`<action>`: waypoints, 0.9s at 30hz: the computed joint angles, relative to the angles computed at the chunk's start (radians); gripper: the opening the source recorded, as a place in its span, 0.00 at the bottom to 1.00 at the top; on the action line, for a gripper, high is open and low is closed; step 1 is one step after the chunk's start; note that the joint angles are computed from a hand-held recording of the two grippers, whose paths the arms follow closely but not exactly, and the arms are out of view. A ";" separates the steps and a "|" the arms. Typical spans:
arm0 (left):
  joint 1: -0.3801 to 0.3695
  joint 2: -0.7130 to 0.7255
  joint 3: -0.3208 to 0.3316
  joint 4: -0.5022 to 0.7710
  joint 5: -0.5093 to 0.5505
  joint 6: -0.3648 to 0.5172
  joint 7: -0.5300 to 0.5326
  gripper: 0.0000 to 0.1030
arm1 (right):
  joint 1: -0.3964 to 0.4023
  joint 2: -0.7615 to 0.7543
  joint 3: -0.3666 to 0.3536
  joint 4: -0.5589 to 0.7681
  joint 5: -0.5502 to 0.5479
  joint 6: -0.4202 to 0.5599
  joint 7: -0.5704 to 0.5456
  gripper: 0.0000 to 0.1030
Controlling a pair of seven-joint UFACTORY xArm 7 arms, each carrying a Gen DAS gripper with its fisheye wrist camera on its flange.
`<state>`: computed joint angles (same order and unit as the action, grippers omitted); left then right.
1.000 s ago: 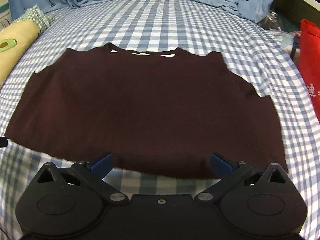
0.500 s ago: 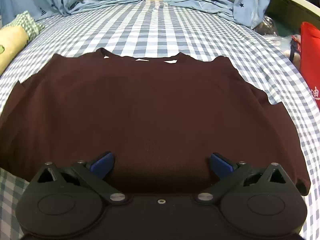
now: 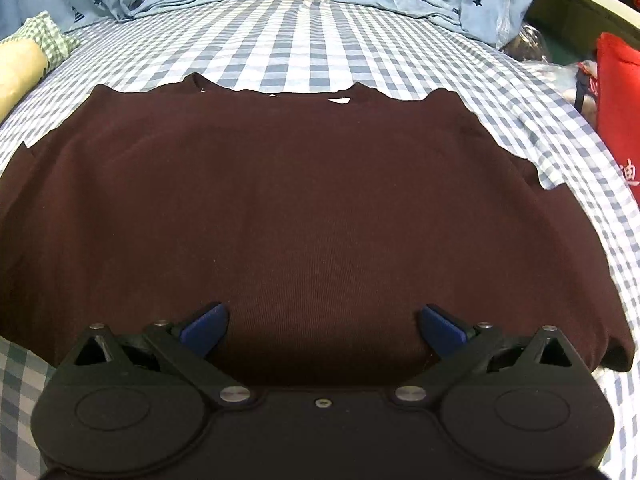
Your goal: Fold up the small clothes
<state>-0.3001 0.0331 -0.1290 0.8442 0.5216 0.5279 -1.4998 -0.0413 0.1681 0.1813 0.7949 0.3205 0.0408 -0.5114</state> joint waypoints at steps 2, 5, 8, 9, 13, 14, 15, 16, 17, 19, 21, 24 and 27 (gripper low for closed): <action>0.001 0.002 0.001 0.001 -0.008 0.000 0.004 0.99 | -0.035 0.004 0.039 0.003 0.046 -0.002 -0.038 1.00; 0.002 -0.001 0.003 0.002 0.004 -0.004 -0.012 0.90 | -0.050 0.008 0.051 0.017 0.080 0.021 -0.071 1.00; 0.004 -0.001 0.003 0.006 -0.001 -0.019 -0.014 0.78 | -0.028 0.012 0.022 0.037 0.072 0.055 -0.070 1.00; 0.004 0.001 0.003 0.011 0.000 -0.017 -0.012 0.76 | -0.017 0.013 0.009 0.042 0.064 0.066 -0.063 1.00; -0.003 0.010 0.002 0.028 0.009 0.007 -0.006 0.66 | -0.011 0.018 0.000 0.055 0.077 0.085 -0.080 1.00; -0.005 0.012 0.001 0.034 0.007 0.019 -0.007 0.62 | -0.010 0.018 -0.001 0.056 0.082 0.089 -0.085 1.00; -0.009 0.013 -0.001 0.045 0.006 0.038 -0.009 0.58 | -0.008 0.019 -0.004 0.060 0.084 0.095 -0.088 1.00; -0.013 0.015 -0.003 0.056 0.007 0.055 -0.010 0.54 | -0.003 0.021 -0.011 0.065 0.080 0.102 -0.085 1.00; -0.018 0.018 -0.005 0.069 0.011 0.070 -0.005 0.44 | 0.008 0.021 -0.024 0.069 0.064 0.112 -0.071 1.00; -0.036 0.035 -0.014 0.120 0.033 0.143 0.005 0.32 | 0.029 0.020 -0.049 0.079 0.027 0.134 -0.040 1.00; -0.058 0.045 -0.018 0.163 0.072 0.204 -0.019 0.10 | 0.040 0.020 -0.064 0.091 -0.005 0.157 -0.021 1.00; -0.085 0.042 -0.022 0.200 0.117 0.266 -0.077 0.05 | 0.034 0.020 -0.061 0.110 -0.004 0.191 -0.034 1.00; -0.105 0.031 -0.031 0.233 0.159 0.313 -0.124 0.02 | 0.000 0.015 -0.033 0.122 0.077 0.222 -0.131 1.00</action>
<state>-0.4052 0.0645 -0.1600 1.0772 0.6807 0.8411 -1.6238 -0.0416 0.1831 0.1485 0.9174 0.3971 0.2632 -0.6421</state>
